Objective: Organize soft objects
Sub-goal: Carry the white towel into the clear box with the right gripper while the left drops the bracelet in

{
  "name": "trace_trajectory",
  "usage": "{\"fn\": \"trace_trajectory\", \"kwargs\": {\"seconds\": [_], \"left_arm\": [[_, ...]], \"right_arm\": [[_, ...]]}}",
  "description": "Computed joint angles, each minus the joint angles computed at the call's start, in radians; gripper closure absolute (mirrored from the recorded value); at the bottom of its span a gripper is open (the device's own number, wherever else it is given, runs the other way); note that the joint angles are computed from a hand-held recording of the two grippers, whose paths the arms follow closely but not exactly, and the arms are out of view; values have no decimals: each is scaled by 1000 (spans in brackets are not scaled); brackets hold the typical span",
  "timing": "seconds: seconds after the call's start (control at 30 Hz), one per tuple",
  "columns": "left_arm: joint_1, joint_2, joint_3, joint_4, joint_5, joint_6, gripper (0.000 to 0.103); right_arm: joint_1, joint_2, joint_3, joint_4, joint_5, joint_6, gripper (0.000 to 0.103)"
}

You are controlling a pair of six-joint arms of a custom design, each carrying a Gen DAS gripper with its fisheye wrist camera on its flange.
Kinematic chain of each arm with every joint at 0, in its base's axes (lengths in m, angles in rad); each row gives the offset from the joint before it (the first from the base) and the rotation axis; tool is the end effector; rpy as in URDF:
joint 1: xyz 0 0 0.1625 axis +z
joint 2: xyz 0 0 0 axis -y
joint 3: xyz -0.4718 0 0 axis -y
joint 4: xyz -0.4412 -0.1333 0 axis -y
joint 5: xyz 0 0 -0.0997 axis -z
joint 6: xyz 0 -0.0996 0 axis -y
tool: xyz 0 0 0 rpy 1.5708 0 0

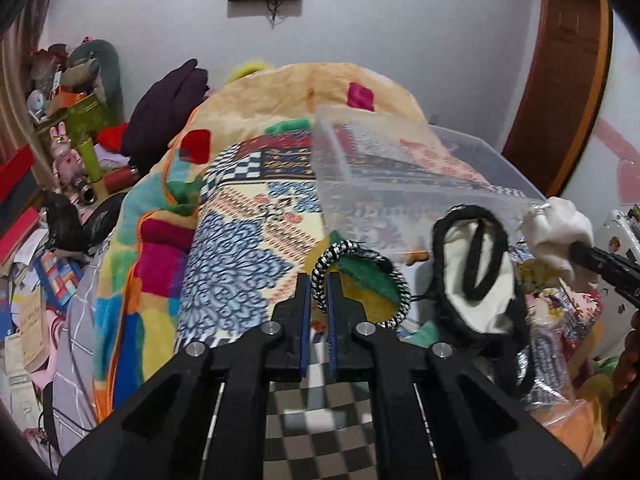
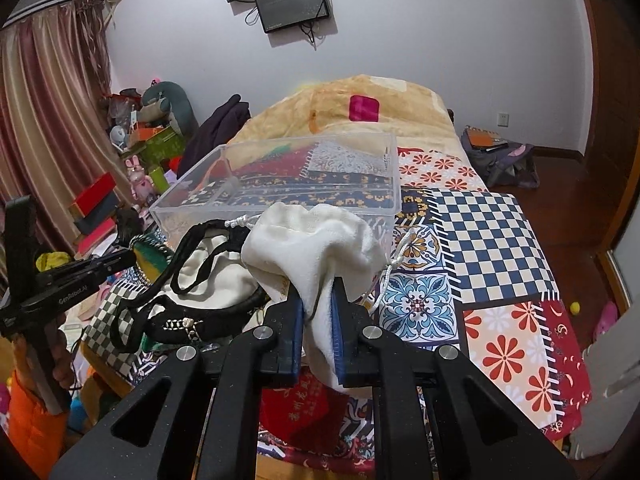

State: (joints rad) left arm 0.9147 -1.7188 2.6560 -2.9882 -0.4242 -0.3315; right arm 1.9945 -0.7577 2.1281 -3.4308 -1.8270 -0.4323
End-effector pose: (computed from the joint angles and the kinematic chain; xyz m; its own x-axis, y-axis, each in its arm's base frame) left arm -0.0048 -0.3736 0.2833 -0.7273 -0.3068 -0.6139 0.3218 0.6376 -0.6999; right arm 0.3303 -0.4696 0.0162 -0.6932 -0.5995 0.4001 -0.7194 0.6094 -0.3333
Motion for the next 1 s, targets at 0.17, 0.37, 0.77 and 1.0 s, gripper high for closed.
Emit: {"fn": "trace_trajectory", "kwargs": {"seconds": [0.17, 0.37, 0.77, 1.0], "left_arm": [[-47, -35, 24, -16, 39, 13, 101], [-136, -74, 44, -8, 82, 38, 101], [10, 25, 14, 38, -85, -27, 59], [29, 74, 15, -46, -59, 0, 94]], "right_arm": [[5, -2, 5, -8, -1, 5, 92], [15, -12, 14, -23, 12, -3, 92], [16, -20, 15, -11, 34, -1, 92], [11, -14, 11, 1, 33, 4, 92]]}}
